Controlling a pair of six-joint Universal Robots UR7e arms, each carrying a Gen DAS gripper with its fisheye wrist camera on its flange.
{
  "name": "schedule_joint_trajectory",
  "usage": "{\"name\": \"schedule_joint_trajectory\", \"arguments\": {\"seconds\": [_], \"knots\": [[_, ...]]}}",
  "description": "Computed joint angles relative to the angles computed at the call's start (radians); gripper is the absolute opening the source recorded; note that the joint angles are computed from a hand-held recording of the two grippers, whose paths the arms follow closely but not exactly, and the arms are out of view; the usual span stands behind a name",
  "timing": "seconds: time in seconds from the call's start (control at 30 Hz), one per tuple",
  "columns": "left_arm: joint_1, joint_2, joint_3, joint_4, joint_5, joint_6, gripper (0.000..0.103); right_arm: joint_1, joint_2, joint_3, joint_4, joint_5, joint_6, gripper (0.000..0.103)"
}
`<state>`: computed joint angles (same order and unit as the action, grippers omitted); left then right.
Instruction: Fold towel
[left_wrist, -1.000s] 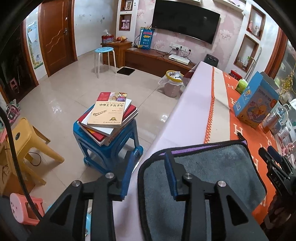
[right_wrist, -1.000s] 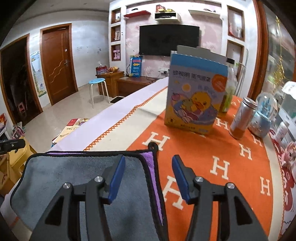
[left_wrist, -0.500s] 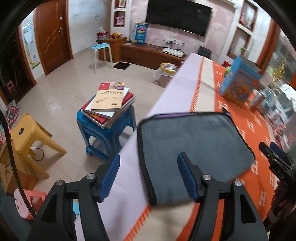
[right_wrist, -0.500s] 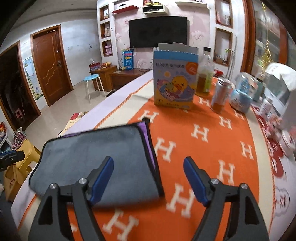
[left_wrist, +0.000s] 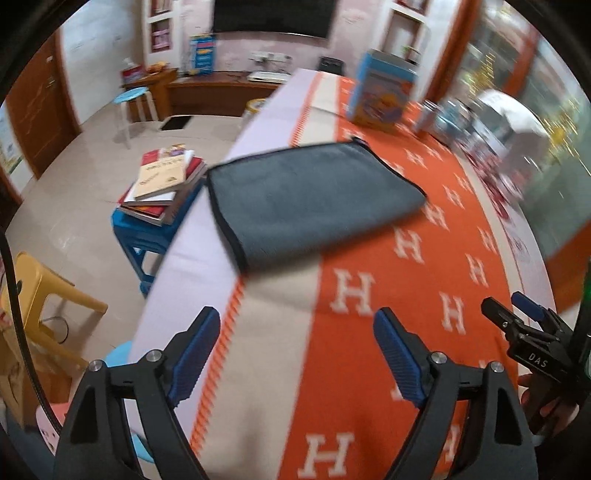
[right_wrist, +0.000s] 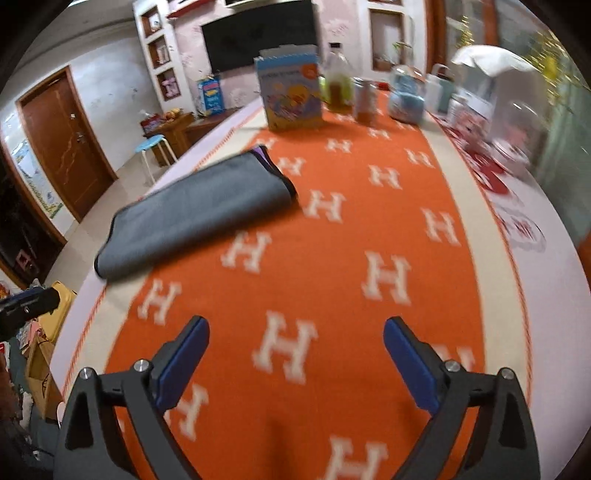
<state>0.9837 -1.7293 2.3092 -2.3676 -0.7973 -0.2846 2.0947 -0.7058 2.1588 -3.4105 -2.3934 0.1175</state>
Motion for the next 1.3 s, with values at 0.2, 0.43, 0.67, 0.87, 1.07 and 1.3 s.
{"name": "schedule_joint_trajectory", "arguments": {"seconds": [0.2, 0.43, 0.67, 0.87, 1.07, 1.3], "knots": [[-0.082, -0.085, 0.054, 0.126, -0.052, -0.059, 0.090, 0.062, -0.100, 0.142, 0.100, -0.029, 0.243, 0.100], [-0.180, -0.123, 0.064, 0.243, -0.099, -0.169, 0.090, 0.152, -0.248, 0.236, 0.241, 0.003, 0.447, 0.103], [-0.332, -0.144, 0.044, 0.376, -0.104, -0.313, 0.090, 0.255, -0.432, 0.228, 0.564, -0.047, 0.597, 0.103], [-0.470, -0.134, 0.014, 0.459, -0.079, -0.390, 0.090, 0.298, -0.547, 0.195, 0.743, -0.027, 0.720, 0.103], [-0.580, -0.148, -0.010, 0.557, -0.044, -0.486, 0.090, 0.343, -0.569, 0.172, 0.774, -0.040, 0.776, 0.103], [-0.649, -0.174, -0.029, 0.712, 0.050, -0.626, 0.090, 0.403, -0.511, 0.132, 0.805, -0.114, 0.766, 0.103]]}}
